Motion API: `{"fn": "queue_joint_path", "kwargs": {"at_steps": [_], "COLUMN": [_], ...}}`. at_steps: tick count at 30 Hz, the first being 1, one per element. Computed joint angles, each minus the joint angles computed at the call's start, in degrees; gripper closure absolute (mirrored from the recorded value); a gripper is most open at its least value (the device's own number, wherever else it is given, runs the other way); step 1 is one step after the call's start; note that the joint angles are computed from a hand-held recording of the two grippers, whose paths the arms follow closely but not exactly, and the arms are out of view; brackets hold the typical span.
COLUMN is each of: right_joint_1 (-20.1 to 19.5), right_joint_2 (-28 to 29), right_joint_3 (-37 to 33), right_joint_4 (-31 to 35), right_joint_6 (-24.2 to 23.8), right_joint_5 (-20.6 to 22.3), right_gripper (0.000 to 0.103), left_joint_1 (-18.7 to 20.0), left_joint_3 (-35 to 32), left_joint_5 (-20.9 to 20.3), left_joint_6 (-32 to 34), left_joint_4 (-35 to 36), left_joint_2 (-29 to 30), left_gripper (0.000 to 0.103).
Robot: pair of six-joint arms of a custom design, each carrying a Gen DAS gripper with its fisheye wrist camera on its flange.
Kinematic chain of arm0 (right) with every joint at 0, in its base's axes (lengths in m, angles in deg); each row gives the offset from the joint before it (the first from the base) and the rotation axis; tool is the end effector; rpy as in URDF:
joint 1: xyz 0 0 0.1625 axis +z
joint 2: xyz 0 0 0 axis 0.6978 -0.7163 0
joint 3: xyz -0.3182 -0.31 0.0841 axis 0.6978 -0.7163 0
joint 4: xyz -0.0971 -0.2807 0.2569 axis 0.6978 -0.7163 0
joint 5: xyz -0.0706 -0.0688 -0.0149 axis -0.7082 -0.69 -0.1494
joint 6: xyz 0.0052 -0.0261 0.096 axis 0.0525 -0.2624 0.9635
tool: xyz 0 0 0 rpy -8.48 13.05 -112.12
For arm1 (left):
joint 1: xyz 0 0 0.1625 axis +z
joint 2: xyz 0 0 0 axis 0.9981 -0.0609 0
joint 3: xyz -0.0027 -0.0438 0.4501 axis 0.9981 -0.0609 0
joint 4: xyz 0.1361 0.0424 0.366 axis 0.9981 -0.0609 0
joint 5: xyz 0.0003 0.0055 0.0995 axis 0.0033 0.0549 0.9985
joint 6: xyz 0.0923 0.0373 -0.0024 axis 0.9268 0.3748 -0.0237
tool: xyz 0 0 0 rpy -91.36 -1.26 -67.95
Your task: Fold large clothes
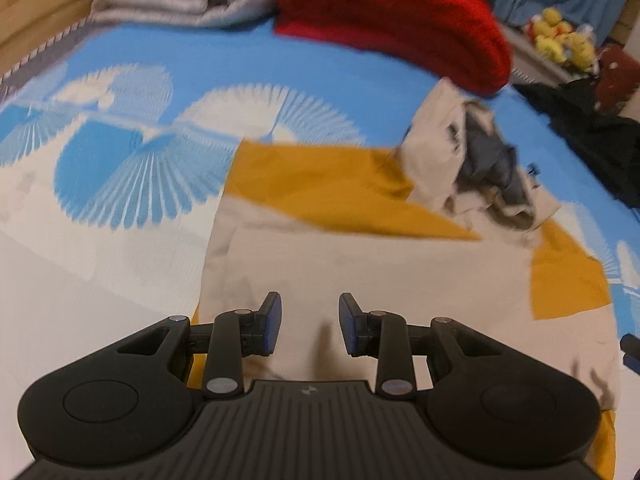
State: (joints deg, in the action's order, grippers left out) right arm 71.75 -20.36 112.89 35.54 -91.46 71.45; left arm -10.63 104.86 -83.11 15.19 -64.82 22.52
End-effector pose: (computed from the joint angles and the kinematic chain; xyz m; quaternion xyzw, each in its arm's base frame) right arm 0.3045 -0.5139 0.0131 -0.1531 -0.8165 0.4794 0.2829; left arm 0.0192 -0.6885 0.3578 0.1757 0.9124 -0.2470 0.2752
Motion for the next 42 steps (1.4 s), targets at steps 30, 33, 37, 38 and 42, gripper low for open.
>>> {"fn": "queue_joint_path", "kwargs": {"at_steps": [30, 33, 37, 38, 42], "right_joint_1": [2.6, 2.3, 1.9, 1.7, 0.7], "right_joint_2": [-7.1, -7.1, -7.4, -7.5, -7.9], "right_joint_3": [8.0, 7.4, 7.6, 7.6, 7.4], "right_joint_4": [-7.9, -7.3, -7.2, -7.2, -5.5], "right_joint_6": [-10.7, -10.9, -11.3, -11.7, -12.0], "right_joint_5": [11.2, 10.8, 10.1, 9.9, 8.3], "right_gripper": [0.001, 0.002, 0.006, 0.009, 0.041], "left_joint_1": [-14.9, -13.1, -11.4, -10.9, -9.2], "left_joint_3": [-19.4, -29.1, -36.6, -39.1, -48.2], "left_joint_5": [-0.7, -3.3, -3.4, -3.7, -3.2], "left_joint_6": [-3.8, -5.9, -1.8, -1.4, 0.9], "left_joint_4": [10.6, 14.6, 12.9, 13.1, 12.1], "left_joint_2": [6.5, 15.6, 25.6, 28.2, 37.6], "left_gripper": [0.064, 0.1, 0.099, 0.099, 0.091]}}
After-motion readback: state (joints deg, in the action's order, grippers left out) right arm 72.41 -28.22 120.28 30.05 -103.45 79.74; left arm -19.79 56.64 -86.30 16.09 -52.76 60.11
